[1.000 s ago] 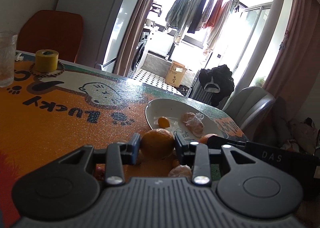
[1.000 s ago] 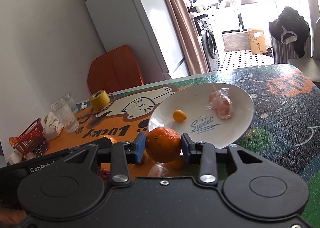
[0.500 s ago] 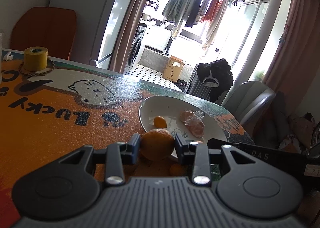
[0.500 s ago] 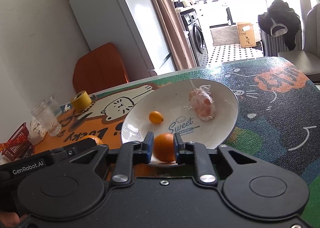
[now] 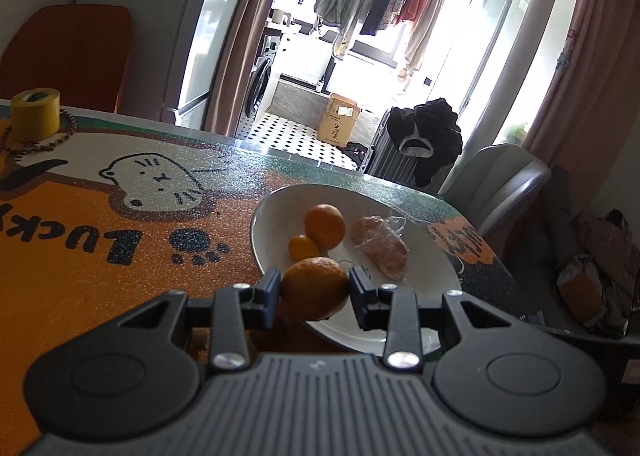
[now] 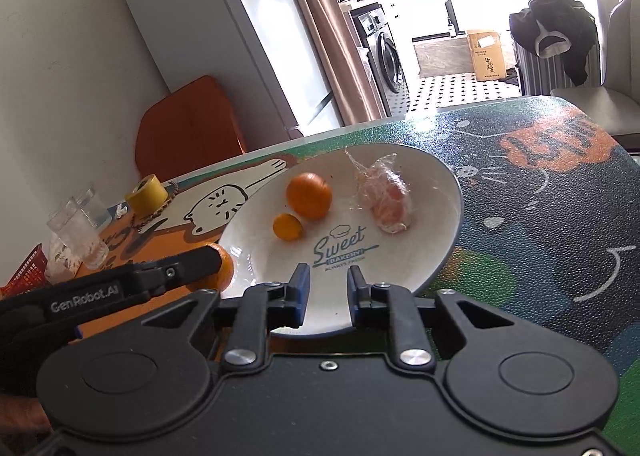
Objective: Organize fruits
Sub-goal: 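Lower the mandarin in the left tool into the bowl and open it, then move right tool to the plastic-wrapped pastry while left tool moves to a red fruit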
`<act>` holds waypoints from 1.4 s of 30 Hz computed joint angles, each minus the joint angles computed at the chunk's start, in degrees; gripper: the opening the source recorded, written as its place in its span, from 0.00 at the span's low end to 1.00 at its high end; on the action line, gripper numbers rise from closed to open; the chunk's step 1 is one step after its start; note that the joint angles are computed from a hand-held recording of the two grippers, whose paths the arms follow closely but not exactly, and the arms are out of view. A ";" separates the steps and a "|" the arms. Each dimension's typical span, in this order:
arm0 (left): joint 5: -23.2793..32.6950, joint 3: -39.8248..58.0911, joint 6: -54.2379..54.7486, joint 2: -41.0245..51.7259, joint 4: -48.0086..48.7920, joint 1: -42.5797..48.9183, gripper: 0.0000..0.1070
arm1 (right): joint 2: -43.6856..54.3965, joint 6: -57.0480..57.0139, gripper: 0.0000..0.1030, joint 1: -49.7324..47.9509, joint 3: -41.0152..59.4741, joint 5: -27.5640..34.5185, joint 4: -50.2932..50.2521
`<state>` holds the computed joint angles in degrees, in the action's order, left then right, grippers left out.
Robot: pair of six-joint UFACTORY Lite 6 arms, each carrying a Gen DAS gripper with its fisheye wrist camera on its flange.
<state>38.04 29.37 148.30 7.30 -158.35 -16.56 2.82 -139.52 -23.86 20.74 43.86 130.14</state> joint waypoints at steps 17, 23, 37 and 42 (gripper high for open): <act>-3.56 4.61 4.22 2.30 -7.95 -2.68 0.39 | -2.53 1.51 0.25 -3.64 -1.74 -0.30 -4.44; -3.36 -0.10 3.84 -3.29 -7.53 -1.42 0.47 | -5.17 2.14 0.33 -3.93 -3.35 -0.32 -4.65; -7.62 -13.91 6.16 -23.78 -11.28 -1.67 0.72 | -23.29 -1.48 0.89 -4.61 -15.14 -0.37 0.29; -10.33 -17.40 2.94 -29.98 -7.97 0.45 0.74 | -30.41 0.40 0.95 -3.47 -18.58 -2.79 -0.05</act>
